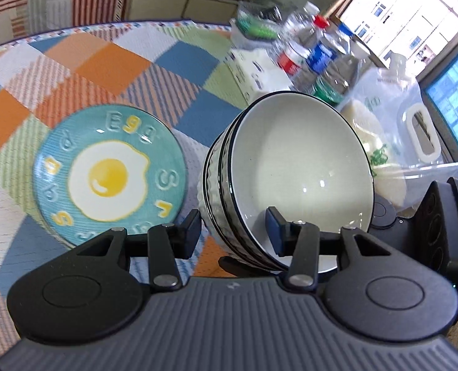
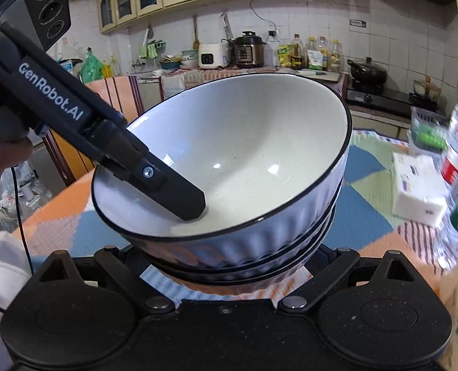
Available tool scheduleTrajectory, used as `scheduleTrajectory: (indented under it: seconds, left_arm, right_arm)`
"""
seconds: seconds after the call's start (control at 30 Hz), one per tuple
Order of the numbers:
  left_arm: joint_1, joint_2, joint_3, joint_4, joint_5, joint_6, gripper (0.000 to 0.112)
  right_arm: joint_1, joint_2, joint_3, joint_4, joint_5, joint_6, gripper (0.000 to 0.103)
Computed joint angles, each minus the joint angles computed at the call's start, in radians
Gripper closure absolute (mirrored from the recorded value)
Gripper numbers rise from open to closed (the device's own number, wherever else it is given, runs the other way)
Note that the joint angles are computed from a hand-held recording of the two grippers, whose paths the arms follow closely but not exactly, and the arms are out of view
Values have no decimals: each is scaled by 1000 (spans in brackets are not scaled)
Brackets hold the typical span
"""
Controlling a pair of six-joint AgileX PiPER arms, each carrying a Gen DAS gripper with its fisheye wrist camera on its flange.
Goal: Organize plates and bowls
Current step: 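Lift the bowl stack with both tools and carry it over the Egg plate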
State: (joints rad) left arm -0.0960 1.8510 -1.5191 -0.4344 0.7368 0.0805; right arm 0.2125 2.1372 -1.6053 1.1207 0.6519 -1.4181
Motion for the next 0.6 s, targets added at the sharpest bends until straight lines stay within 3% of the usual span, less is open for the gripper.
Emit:
scheduleTrajectory:
  seconds: [0.27,0.47,0.6]
  left_arm:
    - [73,-41,-79,76,88,-64,69]
    - [149,-8,-127,59,105,-66,68]
    - [173,40,-141,76,72,-86,68]
  right_arm:
    - [57,52,-177,-82,62,96,5]
    - [90,195,-463,-195,169,274,5]
    - [110,313,-654,-257,222,356,5]
